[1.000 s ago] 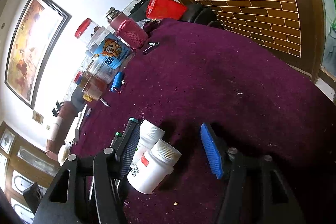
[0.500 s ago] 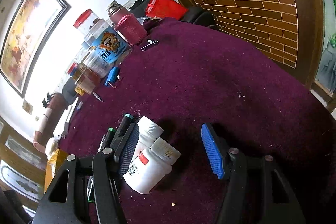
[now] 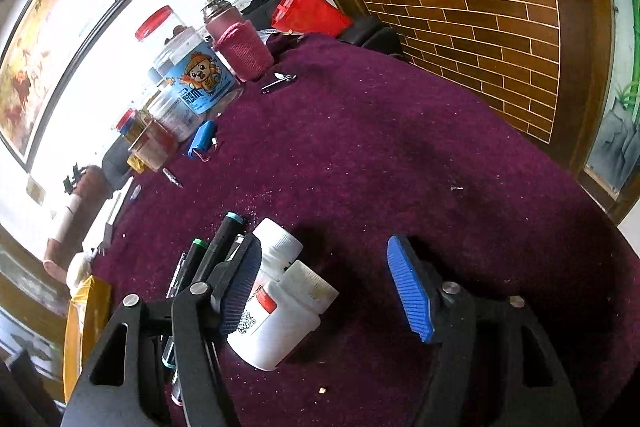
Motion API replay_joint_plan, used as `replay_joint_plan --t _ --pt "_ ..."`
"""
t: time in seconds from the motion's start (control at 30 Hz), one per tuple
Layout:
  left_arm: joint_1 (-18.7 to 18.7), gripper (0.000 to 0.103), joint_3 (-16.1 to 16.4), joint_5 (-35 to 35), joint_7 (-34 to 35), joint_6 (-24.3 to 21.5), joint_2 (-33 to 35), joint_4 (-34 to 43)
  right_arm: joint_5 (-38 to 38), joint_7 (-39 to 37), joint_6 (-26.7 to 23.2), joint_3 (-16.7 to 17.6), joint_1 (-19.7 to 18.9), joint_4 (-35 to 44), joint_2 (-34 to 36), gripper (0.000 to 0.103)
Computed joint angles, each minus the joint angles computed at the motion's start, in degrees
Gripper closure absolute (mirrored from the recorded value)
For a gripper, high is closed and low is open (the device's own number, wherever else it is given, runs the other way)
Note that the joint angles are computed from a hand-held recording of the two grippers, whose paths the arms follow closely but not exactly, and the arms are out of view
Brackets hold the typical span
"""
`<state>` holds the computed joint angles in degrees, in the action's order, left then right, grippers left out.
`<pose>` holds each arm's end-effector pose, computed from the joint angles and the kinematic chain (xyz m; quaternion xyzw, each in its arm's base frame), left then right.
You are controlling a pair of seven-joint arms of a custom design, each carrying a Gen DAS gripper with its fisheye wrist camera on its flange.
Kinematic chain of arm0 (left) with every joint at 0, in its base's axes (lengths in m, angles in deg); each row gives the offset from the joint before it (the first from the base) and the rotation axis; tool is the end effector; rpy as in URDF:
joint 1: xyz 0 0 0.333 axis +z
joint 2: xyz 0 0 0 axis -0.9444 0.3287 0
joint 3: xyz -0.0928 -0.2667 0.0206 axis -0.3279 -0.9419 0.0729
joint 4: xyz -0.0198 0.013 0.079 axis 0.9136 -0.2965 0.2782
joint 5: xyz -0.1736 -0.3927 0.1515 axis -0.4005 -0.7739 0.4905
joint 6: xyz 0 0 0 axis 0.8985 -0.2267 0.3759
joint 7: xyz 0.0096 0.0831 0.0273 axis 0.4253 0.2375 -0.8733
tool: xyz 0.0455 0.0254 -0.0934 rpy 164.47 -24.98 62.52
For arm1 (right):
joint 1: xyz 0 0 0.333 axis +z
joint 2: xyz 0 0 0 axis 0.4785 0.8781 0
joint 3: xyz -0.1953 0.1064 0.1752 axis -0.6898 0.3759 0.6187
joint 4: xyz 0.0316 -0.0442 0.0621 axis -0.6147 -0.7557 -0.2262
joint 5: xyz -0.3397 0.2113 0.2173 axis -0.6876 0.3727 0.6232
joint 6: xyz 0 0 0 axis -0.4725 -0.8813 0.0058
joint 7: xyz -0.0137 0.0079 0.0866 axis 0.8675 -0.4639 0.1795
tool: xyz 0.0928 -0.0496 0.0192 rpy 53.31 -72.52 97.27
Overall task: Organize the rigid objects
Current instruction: 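Grasp a blue-capped black marker with the left gripper while the right gripper grasps a clear pen, then carry the marker and pen into the box and open both grippers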
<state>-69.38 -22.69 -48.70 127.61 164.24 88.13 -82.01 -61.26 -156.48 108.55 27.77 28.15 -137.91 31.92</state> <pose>0.6531 -0.0810 0.4600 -0.3779 0.8615 -0.3387 0.0160 0.5313 0.1291 0.4441 -0.2908 0.8654 -0.2238 0.3412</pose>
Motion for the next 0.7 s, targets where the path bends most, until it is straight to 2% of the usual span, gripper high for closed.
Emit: replay_joint_plan --t 0.1,0.17,0.2,0.27,0.3,0.4,0.47,0.53,0.57,0.63,0.7 --pt "1.6 0.091 0.96 -2.31 -1.82 -5.87 1.85 2.42 0.91 -1.34 -0.4 -0.46 0.5 0.13 0.03 0.041" --pt "3.55 0.091 1.74 -5.66 -2.68 -10.77 2.41 3.56 4.22 -4.44 -5.68 -0.64 2.15 1.54 -0.08 0.043" --pt "4.42 0.091 1.98 -7.62 -2.1 -12.35 2.07 3.45 4.56 -4.12 -6.76 0.85 1.5 1.95 -0.74 0.044" --pt "6.16 0.091 2.74 -11.94 -0.77 -15.79 1.29 3.16 1.76 -1.76 -2.11 0.62 2.31 1.49 -2.16 0.044" --pt "6.85 0.091 3.1 -13.82 -0.15 -17.32 1.06 3.14 1.66 -2.96 -1.36 0.97 2.73 2.68 -1.83 0.044" --pt "8.18 0.091 3.85 -17.58 0.31 -20.17 0.3 3.06 5.39 -13.34 0.3 -0.28 6.28 9.38 3.72 0.044" --pt "8.77 0.091 4.28 -19.22 0.53 -21.41 -0.35 2.86 13.7 -23.76 2.33 -2.95 10.17 14.19 9.3 0.044" --pt "9.38 0.091 4.87 -20.16 0.96 -22.83 -0.89 2.61 21.99 -34.21 2.02 -4.61 13.14 19.44 14.86 0.048" --pt "9.66 0.091 5.16 -20.49 1.19 -23.22 -1.17 2.39 24.97 -38.6 0.44 -4.95 14.1 22.46 17.6 0.05" --pt "10.27 0.091 5.79 -21.05 1.62 -23.62 -1.51 2.12 29.15 -43.81 -2.99 -5.43 15.29 27.34 21.9 0.06" --pt "10.81 0.091 6.27 -21.61 1.59 -23.66 -1.52 2.08 30.62 -44.76 -7.87 -6.1 16.37 31.89 25.48 0.062"
